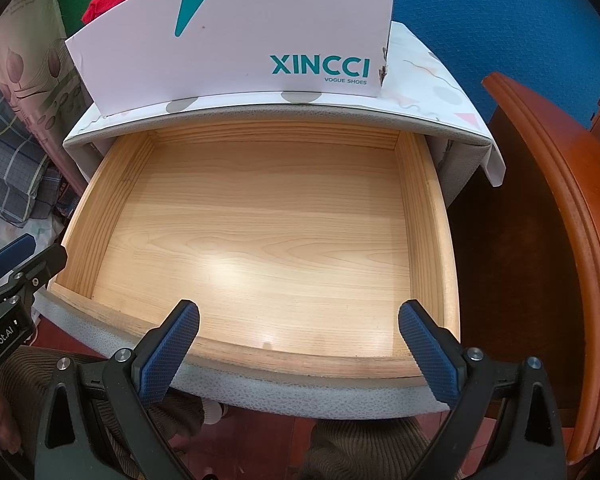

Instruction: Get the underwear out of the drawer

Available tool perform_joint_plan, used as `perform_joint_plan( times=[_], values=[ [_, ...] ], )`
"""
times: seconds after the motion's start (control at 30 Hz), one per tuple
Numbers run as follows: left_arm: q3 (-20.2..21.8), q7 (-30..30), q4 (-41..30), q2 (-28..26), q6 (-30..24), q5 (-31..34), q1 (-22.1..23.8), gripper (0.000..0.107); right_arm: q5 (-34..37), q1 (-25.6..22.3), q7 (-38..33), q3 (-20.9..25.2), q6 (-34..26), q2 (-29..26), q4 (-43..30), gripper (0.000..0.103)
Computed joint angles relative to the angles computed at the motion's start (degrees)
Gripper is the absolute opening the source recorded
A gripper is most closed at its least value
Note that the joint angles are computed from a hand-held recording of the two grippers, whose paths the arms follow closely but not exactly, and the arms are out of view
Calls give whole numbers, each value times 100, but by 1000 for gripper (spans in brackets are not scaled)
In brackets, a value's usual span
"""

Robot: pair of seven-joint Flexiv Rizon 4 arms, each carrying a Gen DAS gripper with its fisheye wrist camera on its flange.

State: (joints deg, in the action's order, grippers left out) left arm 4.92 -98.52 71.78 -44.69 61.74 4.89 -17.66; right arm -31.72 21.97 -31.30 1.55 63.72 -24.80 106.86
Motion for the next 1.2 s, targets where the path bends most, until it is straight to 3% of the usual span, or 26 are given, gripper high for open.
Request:
perform_joint_plan(
  times=[1.2],
  values=[
    [31,10,28,17,81,74,-35,54,29,5,-26,0,-14,-10,-20,99]
  ],
)
